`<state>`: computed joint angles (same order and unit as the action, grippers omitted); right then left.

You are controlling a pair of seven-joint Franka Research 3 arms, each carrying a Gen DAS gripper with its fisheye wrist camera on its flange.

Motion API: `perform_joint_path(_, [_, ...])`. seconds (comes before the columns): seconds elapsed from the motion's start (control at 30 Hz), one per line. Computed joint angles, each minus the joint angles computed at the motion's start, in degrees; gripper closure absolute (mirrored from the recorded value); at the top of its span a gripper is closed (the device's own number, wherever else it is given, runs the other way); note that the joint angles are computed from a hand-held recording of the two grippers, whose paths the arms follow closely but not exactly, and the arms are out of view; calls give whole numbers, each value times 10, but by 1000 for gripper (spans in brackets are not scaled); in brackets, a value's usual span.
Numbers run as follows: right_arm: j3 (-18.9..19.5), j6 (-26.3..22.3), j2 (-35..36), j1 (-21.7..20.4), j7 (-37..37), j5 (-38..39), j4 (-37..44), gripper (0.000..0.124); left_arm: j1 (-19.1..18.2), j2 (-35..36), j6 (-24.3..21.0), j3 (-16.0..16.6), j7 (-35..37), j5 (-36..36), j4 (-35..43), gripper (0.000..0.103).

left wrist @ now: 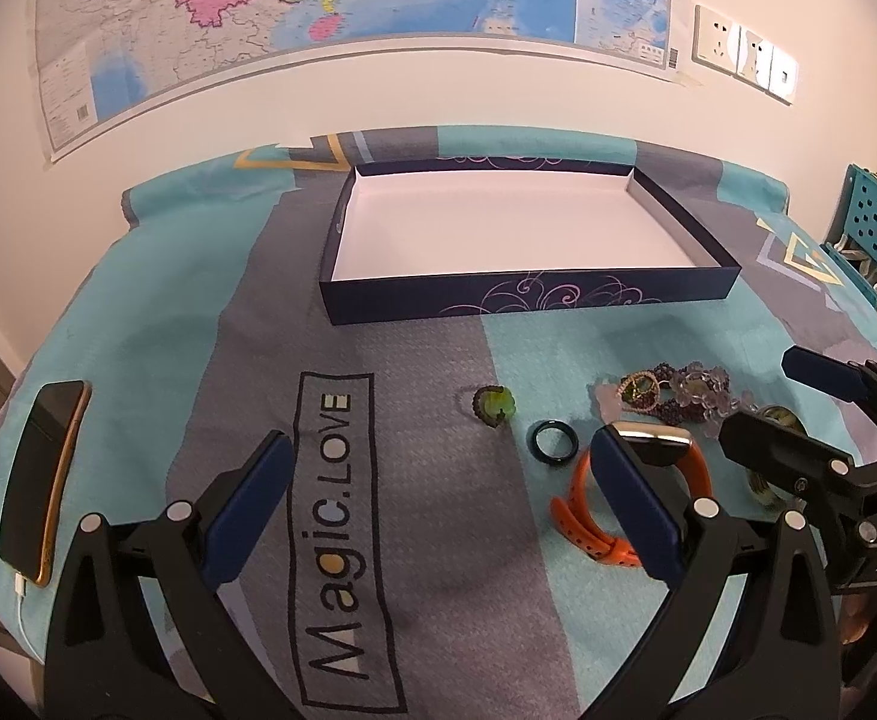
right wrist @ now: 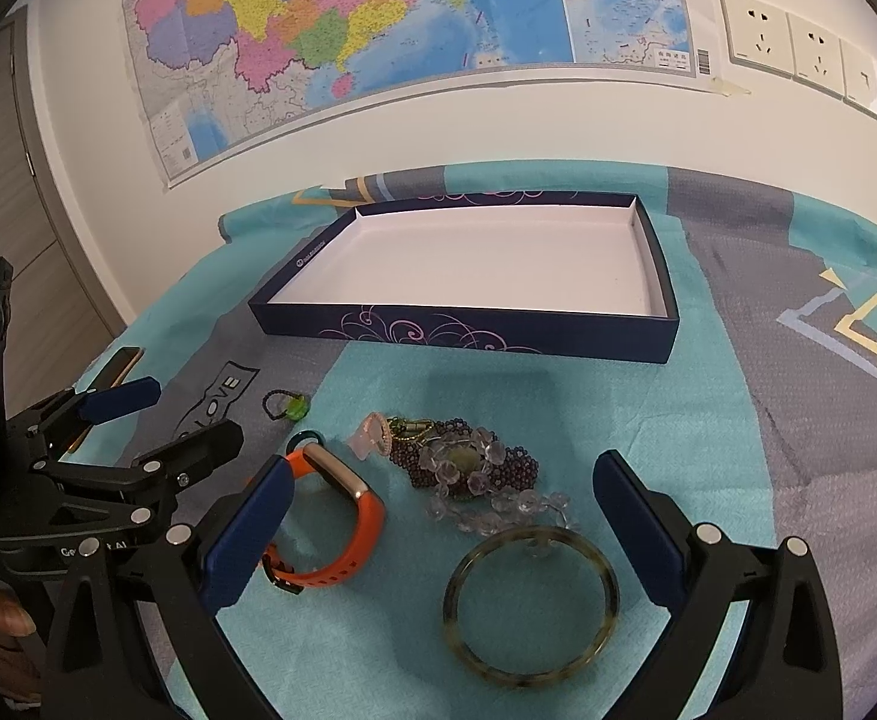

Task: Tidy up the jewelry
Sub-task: 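Grasp the orange watch band with the left tool while the right tool grasps the marbled bangle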

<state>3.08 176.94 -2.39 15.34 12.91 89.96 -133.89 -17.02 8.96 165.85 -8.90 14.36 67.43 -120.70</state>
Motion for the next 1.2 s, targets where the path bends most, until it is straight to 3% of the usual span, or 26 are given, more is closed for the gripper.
perform_joint_path(0.43, [-5, -7, -8, -4, 29, -27, -13, 27, -3, 13, 28, -2, 72, -47, -3, 6])
perform_joint_path(0.6, [-13, -9, -13, -11, 60, -60, -29, 27, 7, 28, 57, -12, 166, -138, -5, 8])
perform_joint_path(0.67, [-17, -15, -17, -15, 72, -71, -37, 27, 8, 34, 60, -17, 210, -178, -5, 22])
perform_joint_path(0.83, [-27, -32, -26, -25, 124, -134, -59, 34, 18, 49, 80, -38, 325, -283, -6, 38])
perform_joint_path(0.9, [-31, -36, -28, -27, 135, -145, -65, 35, 22, 52, 85, -47, 365, -320, -7, 50])
perform_joint_path(0.97, [-35, -43, -31, -29, 141, -157, -69, 41, 34, 53, 84, -65, 411, -367, -11, 58])
perform_joint_path(1.07, [-35, -41, -32, -29, 156, -186, -76, 52, 27, 54, 87, -63, 442, -402, -13, 72])
perform_joint_path(1.13, [-36, -38, -33, -26, 154, -193, -78, 60, 41, 53, 92, -83, 481, -442, -19, 80])
perform_joint_path(1.2, [-39, -40, -33, -24, 146, -193, -78, 69, 44, 52, 95, -90, 508, -468, -23, 85])
